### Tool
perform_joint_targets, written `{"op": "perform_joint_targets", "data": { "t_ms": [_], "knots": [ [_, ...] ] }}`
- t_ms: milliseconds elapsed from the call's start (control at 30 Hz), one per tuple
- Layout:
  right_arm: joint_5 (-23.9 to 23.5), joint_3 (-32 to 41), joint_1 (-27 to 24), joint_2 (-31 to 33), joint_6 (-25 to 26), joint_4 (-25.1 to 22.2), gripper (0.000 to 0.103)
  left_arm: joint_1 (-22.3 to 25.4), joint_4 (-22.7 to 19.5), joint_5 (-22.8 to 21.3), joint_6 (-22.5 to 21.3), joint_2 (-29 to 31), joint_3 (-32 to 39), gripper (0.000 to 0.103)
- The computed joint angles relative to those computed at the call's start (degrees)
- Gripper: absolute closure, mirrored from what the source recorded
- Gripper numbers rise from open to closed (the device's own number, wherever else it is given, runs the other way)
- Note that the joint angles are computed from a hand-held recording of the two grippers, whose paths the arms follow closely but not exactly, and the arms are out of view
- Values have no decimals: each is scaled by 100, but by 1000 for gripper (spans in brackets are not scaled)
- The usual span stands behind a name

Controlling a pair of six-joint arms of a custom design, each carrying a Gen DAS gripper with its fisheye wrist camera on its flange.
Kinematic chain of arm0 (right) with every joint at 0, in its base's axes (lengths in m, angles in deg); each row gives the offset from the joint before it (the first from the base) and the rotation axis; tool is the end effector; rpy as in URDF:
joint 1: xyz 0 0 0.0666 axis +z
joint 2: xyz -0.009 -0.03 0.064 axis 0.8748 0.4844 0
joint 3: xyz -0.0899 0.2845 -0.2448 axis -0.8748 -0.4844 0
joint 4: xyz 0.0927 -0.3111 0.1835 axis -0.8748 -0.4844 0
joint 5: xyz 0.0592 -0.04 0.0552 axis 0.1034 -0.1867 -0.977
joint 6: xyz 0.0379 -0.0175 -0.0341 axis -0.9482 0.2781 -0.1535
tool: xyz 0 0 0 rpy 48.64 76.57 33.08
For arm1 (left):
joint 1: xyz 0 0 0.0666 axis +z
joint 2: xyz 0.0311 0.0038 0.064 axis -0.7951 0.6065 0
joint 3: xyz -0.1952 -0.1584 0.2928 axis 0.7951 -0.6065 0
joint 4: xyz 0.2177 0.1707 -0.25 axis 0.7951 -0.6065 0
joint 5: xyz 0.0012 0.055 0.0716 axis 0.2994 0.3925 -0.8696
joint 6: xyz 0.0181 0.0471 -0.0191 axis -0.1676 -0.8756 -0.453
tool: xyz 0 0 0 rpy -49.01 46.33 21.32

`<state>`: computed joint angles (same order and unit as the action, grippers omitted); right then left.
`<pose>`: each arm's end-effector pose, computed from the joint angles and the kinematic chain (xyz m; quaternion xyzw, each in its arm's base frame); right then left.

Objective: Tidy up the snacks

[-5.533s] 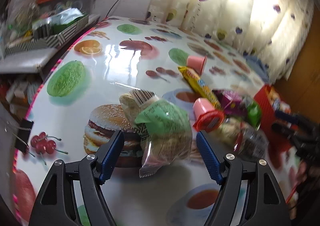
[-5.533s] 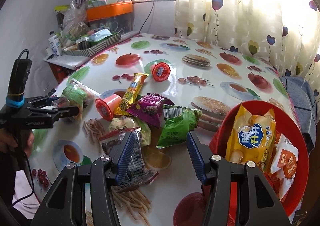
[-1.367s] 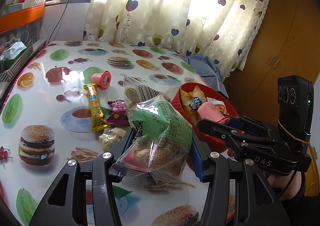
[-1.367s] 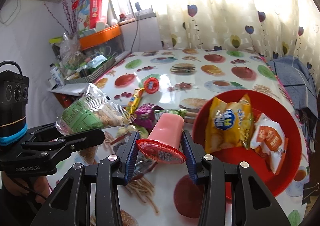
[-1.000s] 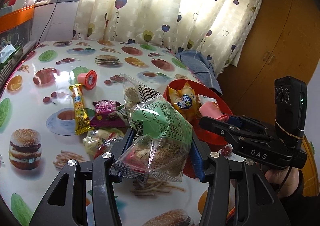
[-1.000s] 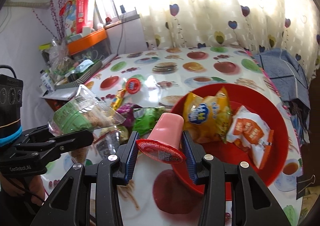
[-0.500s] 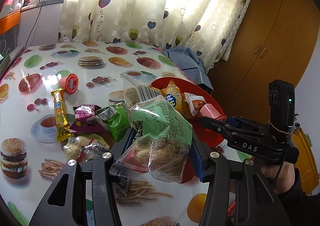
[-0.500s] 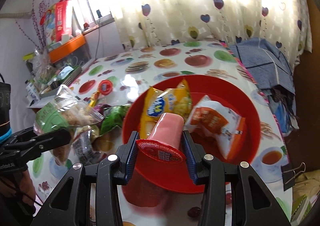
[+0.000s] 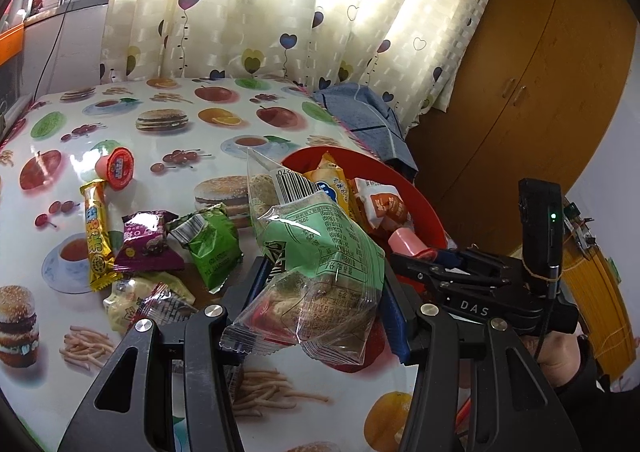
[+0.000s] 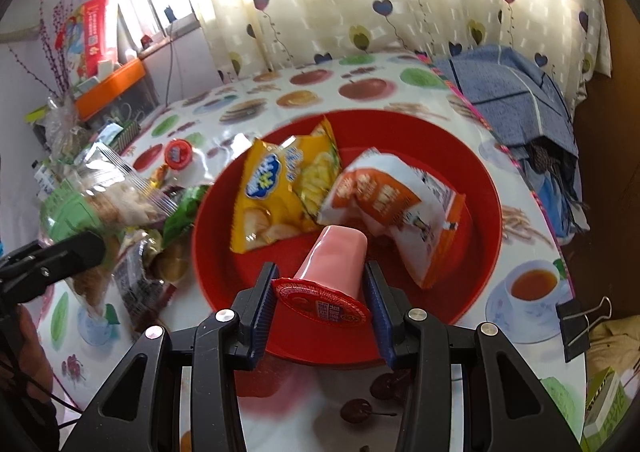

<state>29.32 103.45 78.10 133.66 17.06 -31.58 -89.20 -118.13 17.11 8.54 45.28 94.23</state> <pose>0.4595 0.1501 0.4277 -0.1681 0.9162 0.1745 0.3193 0.4091 -0.2988 0.4781 0.0155 0.9036 -0.1967 0.3802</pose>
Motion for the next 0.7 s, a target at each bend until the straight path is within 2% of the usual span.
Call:
{"op": "perform_joint_targets", "data": {
  "t_ms": [200, 333, 700],
  "knots": [
    [7, -30, -64, -9, -46, -45, 62, -16, -19, 114, -84, 176, 180, 50],
    [194, 0, -17, -17, 67, -118, 61, -32, -46, 183, -148, 302, 313, 50],
    [208, -48, -202, -131, -77, 8, 61, -46, -146, 374, -324, 677, 715, 50]
  ]
}}
